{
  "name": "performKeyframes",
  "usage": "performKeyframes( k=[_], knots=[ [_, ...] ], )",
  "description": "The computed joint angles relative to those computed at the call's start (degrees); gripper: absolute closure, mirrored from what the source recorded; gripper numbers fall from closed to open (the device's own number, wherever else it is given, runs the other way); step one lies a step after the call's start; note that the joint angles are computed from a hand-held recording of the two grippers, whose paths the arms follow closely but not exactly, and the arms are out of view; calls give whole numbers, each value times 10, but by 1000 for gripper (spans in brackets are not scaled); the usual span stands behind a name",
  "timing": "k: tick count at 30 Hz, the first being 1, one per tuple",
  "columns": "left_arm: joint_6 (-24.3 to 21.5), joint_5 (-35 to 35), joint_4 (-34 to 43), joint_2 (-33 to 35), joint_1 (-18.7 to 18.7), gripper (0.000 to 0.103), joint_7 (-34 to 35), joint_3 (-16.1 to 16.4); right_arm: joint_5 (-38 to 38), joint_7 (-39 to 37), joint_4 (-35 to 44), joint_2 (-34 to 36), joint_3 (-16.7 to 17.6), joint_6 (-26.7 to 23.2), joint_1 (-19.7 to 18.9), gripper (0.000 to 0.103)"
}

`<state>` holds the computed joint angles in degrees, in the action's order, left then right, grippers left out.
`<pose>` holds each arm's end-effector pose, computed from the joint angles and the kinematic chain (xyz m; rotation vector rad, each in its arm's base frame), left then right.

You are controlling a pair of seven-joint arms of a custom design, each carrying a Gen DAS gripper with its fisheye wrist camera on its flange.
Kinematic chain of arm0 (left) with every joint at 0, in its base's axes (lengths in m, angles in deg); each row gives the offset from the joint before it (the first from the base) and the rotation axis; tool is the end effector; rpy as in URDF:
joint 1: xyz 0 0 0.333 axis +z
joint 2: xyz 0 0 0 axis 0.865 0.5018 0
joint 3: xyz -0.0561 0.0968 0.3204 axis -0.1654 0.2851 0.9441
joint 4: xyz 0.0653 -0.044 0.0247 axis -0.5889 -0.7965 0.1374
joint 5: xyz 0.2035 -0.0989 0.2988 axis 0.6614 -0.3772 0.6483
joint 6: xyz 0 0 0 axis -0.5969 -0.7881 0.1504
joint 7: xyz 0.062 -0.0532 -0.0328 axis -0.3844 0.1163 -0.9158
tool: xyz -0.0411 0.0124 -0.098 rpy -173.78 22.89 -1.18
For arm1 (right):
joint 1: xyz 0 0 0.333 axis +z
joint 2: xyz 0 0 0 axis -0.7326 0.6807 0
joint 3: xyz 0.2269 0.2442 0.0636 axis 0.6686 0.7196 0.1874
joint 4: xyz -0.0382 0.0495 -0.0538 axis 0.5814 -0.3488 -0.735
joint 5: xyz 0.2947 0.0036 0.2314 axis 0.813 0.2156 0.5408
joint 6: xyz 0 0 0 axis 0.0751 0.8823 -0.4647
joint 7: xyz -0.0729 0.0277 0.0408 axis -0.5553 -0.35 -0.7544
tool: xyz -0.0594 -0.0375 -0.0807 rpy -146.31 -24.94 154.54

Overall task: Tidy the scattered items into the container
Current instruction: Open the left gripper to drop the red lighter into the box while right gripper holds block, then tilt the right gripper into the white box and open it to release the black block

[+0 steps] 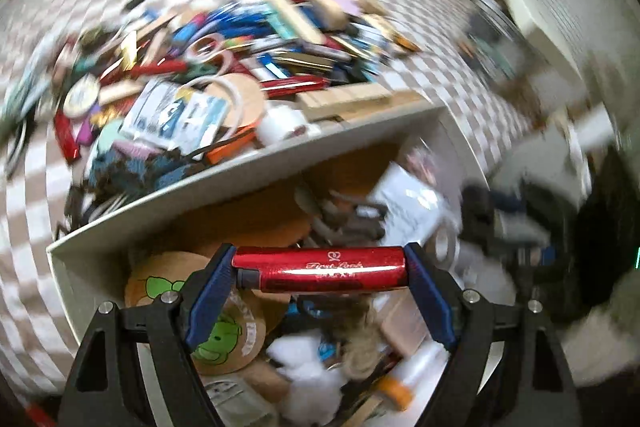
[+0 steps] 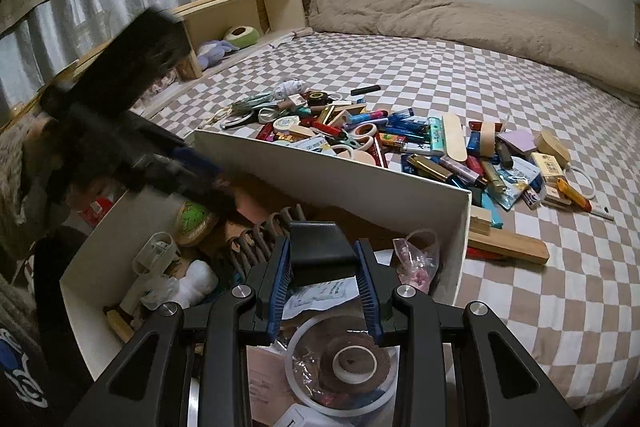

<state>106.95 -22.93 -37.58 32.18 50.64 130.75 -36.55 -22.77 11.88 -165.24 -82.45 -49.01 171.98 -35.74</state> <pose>0.5925 -0.2257 0.4782 1.8673 -2.2504 0.6841 0.5226 0.0764 0.4648 -2.0647 1.0999 -0.2645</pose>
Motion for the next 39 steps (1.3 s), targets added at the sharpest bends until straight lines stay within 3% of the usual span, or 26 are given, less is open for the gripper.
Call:
performKeyframes(
  k=[7,11,13,15,18,27,35,39],
  knots=[
    [-6,-38,30,28,2,20,-122,2,-2,0,-1,1,-1,-4,-2,69],
    [23,-40,33,35,-3,18,-157,1,-1,3,1,2,-1,-4,-4,69],
    [40,-46,29,36,-2,3,-168,-1,-1,2,0,2,0,-3,-4,69],
    [56,-64,23,34,2,0,-168,-5,-2,2,0,2,0,-4,-4,69],
    [54,-86,23,35,11,0,-146,-13,-3,3,0,2,0,-4,-4,69],
    [55,-68,-15,-6,14,0,-80,-7,-35,30,0,-3,-1,-24,-2,69],
    [141,11,-79,-57,1,0,-4,5,-97,78,9,-14,-3,-107,-1,69],
    [186,-6,-112,-76,6,0,46,4,-116,96,20,-18,0,-153,7,69]
  ],
)
